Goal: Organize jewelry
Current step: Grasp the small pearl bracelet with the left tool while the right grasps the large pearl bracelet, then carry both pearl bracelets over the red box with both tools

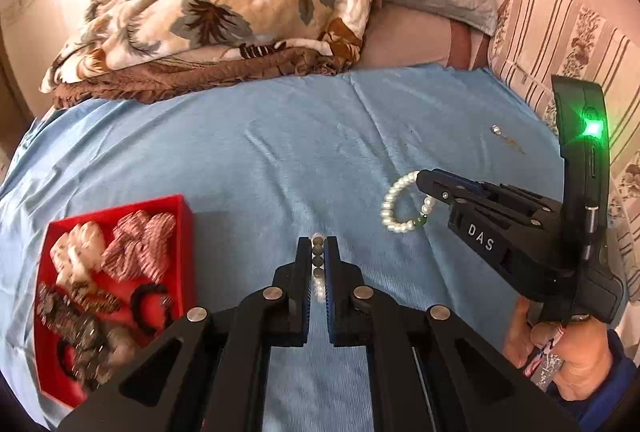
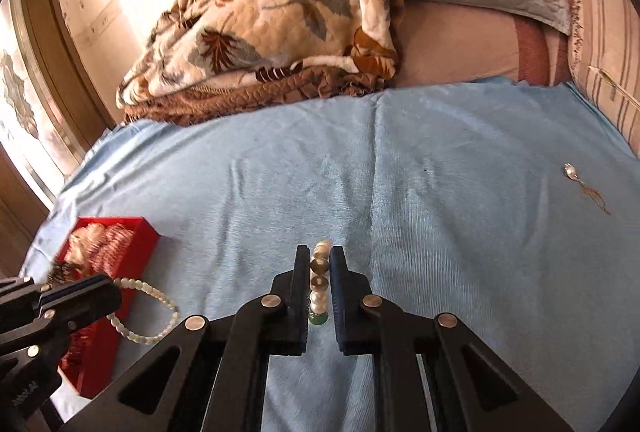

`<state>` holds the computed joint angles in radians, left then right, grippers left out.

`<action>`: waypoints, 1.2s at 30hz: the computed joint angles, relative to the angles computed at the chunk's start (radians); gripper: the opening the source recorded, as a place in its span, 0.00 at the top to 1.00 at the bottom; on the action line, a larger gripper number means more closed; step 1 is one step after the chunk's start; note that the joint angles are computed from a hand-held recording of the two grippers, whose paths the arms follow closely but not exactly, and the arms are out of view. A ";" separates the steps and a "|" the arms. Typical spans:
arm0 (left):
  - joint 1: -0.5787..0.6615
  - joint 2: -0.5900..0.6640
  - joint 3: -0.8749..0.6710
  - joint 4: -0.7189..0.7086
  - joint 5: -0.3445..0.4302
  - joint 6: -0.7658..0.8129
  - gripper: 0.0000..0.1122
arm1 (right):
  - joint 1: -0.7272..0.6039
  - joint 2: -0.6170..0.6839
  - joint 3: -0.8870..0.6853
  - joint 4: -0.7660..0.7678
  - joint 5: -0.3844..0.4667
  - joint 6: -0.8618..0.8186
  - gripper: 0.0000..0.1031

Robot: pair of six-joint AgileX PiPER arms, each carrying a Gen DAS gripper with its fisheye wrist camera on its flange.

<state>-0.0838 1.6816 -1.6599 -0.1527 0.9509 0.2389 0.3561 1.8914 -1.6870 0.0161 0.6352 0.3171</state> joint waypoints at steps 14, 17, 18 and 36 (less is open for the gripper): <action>0.143 -0.304 0.290 -0.082 -0.047 0.107 0.95 | 0.176 -0.246 0.260 -0.217 -0.071 0.276 0.90; 0.167 -0.359 0.340 -0.072 -0.061 0.111 0.95 | 0.231 -0.263 0.283 -0.281 -0.059 0.337 0.90; 0.170 -0.374 0.352 -0.061 -0.067 0.105 0.95 | 0.248 -0.268 0.292 -0.306 -0.056 0.360 0.90; 0.355 -0.515 0.461 -0.037 -0.134 0.187 0.95 | 0.477 -0.328 0.357 -0.631 0.087 0.647 0.89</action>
